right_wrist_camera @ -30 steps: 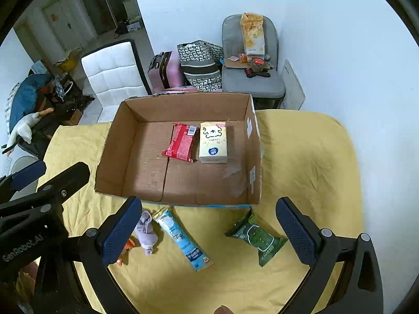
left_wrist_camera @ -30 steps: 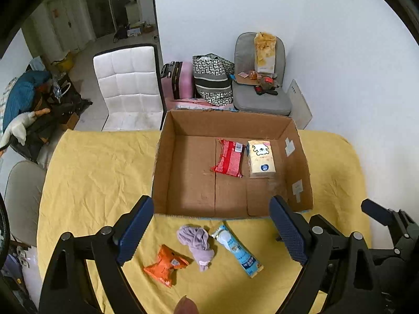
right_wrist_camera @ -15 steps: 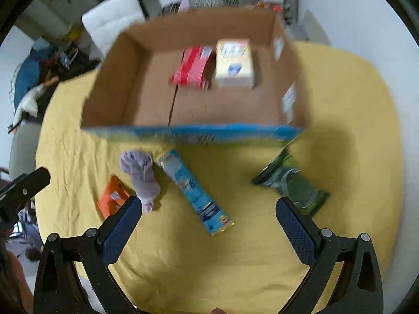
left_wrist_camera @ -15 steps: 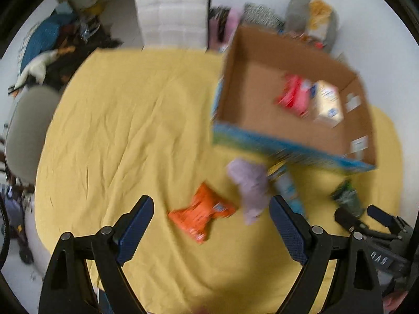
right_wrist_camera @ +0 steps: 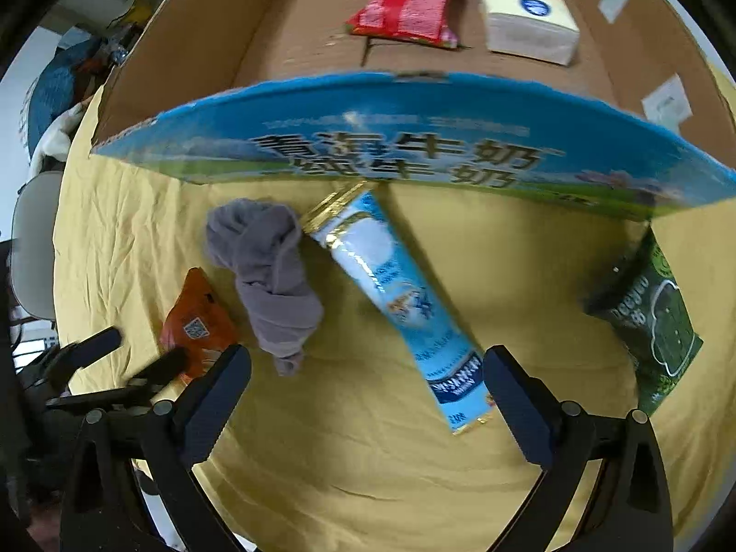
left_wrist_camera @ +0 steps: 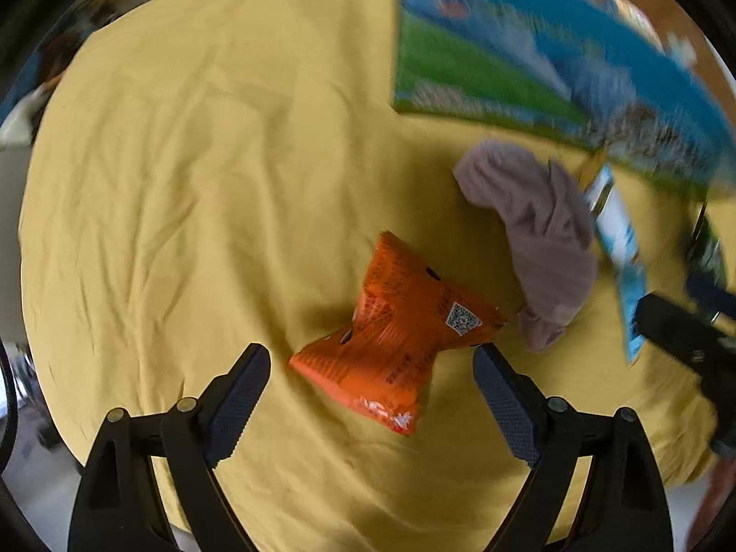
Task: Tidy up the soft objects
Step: 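Grasp the orange snack bag with the left tool while the right tool grasps the lilac sock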
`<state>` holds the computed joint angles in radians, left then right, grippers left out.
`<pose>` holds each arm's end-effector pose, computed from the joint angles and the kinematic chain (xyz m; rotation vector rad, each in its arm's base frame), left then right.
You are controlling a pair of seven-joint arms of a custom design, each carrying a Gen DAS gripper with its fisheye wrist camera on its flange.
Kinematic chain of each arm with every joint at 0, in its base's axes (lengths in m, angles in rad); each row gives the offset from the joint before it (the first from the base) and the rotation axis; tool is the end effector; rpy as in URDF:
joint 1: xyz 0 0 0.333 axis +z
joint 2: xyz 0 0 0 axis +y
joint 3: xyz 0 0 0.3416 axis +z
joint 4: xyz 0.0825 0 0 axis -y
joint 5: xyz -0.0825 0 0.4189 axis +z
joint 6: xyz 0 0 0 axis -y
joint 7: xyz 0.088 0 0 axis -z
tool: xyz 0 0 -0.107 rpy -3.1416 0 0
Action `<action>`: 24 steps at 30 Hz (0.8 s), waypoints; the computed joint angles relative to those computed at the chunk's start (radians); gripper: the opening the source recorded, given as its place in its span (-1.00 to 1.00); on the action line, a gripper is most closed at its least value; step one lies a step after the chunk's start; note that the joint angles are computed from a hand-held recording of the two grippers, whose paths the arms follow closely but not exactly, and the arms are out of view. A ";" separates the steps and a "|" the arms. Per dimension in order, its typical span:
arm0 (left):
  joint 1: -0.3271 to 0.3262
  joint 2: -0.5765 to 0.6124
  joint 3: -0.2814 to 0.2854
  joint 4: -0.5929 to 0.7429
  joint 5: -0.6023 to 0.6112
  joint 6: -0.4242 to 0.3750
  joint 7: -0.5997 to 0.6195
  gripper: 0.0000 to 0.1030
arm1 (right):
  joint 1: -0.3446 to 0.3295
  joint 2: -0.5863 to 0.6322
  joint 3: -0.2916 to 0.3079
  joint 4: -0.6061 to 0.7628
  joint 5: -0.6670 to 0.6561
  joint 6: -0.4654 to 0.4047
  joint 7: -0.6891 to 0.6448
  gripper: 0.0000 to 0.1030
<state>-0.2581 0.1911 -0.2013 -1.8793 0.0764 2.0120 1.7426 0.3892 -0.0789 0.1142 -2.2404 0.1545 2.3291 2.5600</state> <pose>0.5731 -0.2725 0.4148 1.3730 -2.8149 -0.0960 0.4837 0.2701 0.4243 -1.4070 2.6112 0.1565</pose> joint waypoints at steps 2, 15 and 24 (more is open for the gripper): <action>-0.004 0.010 -0.003 -0.010 0.011 0.017 0.025 0.75 | -0.002 0.020 0.000 0.032 -0.015 -0.020 -0.006 0.98; 0.052 0.010 0.033 -0.050 -0.054 0.013 -0.128 -0.09 | 0.001 0.207 0.021 0.218 -0.015 -0.007 -0.039 0.84; 0.044 0.037 0.024 -0.024 -0.038 0.044 -0.132 -0.13 | 0.002 0.368 0.023 0.368 -0.051 -0.103 -0.005 -0.02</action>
<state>-0.2138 0.2276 -0.1770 -1.9030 0.0389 2.0563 1.6110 0.3915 0.2890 0.1368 -1.8723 0.1032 2.2259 2.5551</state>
